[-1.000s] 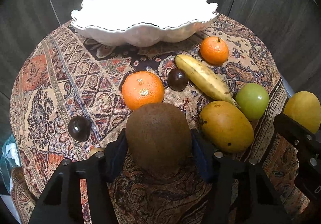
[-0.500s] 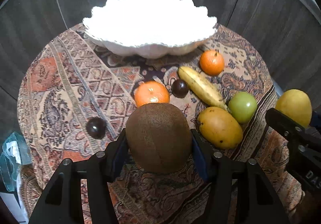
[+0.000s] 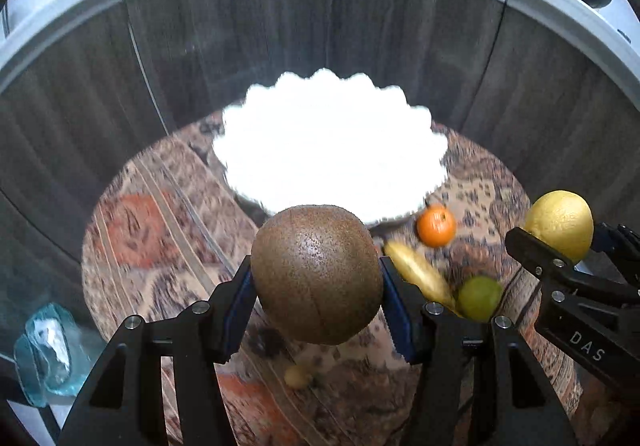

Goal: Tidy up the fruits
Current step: 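Carry the kiwi in the left tool while the right tool carries the lemon over the bowl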

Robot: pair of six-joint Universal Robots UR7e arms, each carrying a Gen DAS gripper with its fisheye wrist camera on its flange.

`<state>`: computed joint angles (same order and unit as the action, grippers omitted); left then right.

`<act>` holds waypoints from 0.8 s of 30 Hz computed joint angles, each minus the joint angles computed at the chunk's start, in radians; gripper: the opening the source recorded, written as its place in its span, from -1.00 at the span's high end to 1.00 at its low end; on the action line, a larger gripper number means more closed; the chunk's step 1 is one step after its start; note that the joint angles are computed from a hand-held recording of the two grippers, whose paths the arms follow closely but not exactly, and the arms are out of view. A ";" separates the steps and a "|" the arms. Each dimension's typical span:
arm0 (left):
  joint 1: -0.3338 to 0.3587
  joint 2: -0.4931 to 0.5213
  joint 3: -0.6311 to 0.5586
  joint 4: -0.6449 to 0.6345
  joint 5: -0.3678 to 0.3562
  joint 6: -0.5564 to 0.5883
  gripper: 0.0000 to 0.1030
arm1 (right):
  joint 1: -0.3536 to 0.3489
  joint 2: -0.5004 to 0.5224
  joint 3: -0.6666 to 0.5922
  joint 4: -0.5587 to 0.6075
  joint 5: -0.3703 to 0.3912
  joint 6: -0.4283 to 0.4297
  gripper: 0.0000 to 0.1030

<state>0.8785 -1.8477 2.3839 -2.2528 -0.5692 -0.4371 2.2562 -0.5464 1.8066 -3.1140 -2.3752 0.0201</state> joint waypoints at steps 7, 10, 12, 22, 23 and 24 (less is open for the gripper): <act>0.049 0.074 -0.075 -0.122 0.019 0.140 -0.12 | -0.009 0.045 -0.114 0.008 0.013 -0.076 -0.31; 0.066 0.091 -0.108 -0.133 0.011 0.176 -0.12 | -0.018 0.057 -0.165 0.052 0.035 -0.080 -0.31; 0.075 0.104 -0.123 -0.160 0.011 0.211 -0.12 | -0.023 0.071 -0.203 0.075 0.041 -0.093 -0.31; 0.184 0.230 -0.228 -0.269 -0.058 0.349 -0.12 | -0.056 0.155 -0.374 0.164 0.074 -0.142 -0.31; 0.195 0.242 -0.238 -0.274 -0.066 0.357 -0.12 | -0.059 0.164 -0.390 0.174 0.075 -0.145 -0.31; 0.207 0.255 -0.249 -0.280 -0.076 0.363 -0.12 | -0.064 0.176 -0.409 0.185 0.075 -0.152 -0.30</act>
